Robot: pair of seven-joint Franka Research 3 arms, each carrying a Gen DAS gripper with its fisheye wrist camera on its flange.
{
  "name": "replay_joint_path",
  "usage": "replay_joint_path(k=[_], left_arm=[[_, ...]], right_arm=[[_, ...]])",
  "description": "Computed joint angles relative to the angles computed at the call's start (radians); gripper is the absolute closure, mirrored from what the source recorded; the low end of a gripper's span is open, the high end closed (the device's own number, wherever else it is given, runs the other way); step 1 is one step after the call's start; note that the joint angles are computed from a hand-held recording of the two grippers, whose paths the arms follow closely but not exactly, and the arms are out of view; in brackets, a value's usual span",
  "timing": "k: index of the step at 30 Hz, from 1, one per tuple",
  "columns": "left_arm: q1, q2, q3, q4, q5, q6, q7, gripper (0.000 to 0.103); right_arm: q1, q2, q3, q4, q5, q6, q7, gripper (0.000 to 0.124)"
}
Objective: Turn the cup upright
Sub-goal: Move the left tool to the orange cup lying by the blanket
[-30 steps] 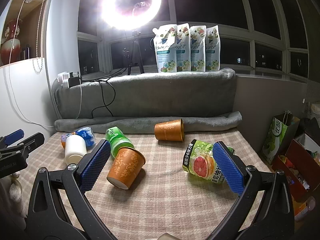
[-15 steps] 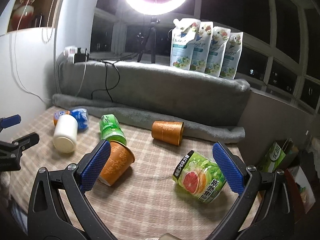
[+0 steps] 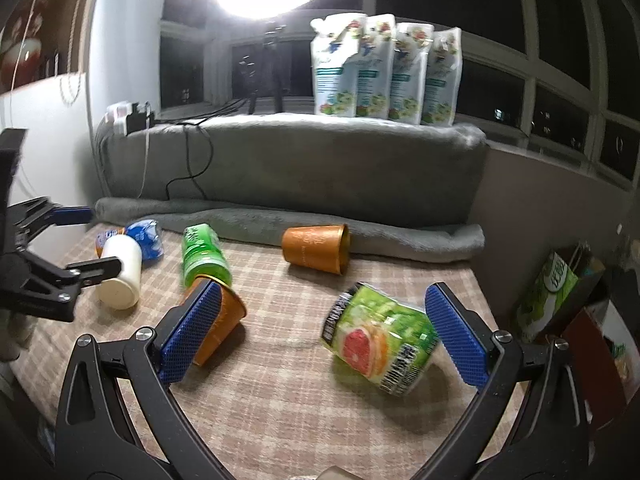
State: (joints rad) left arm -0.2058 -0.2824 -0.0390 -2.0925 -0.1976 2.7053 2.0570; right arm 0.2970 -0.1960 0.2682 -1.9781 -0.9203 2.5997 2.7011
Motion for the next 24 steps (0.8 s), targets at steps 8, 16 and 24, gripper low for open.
replay_joint_path(k=[8, 16, 24], left_arm=[[0.008, 0.238, -0.085, 0.296, 0.075, -0.132, 0.113, 0.012], [0.017, 0.516, -0.173, 0.664, 0.211, -0.365, 0.162, 0.013], [-0.056, 0.772, -0.179, 1.007, 0.374, -0.566, 0.208, 0.013]], right_arm=[[-0.071, -0.088, -0.013, -0.111, 0.040, 0.033, 0.076, 0.021], [-0.175, -0.134, -0.011, -0.191, 0.122, 0.084, 0.109, 0.021], [-0.227, -0.124, -0.015, -0.214, 0.182, 0.108, 0.075, 0.021]])
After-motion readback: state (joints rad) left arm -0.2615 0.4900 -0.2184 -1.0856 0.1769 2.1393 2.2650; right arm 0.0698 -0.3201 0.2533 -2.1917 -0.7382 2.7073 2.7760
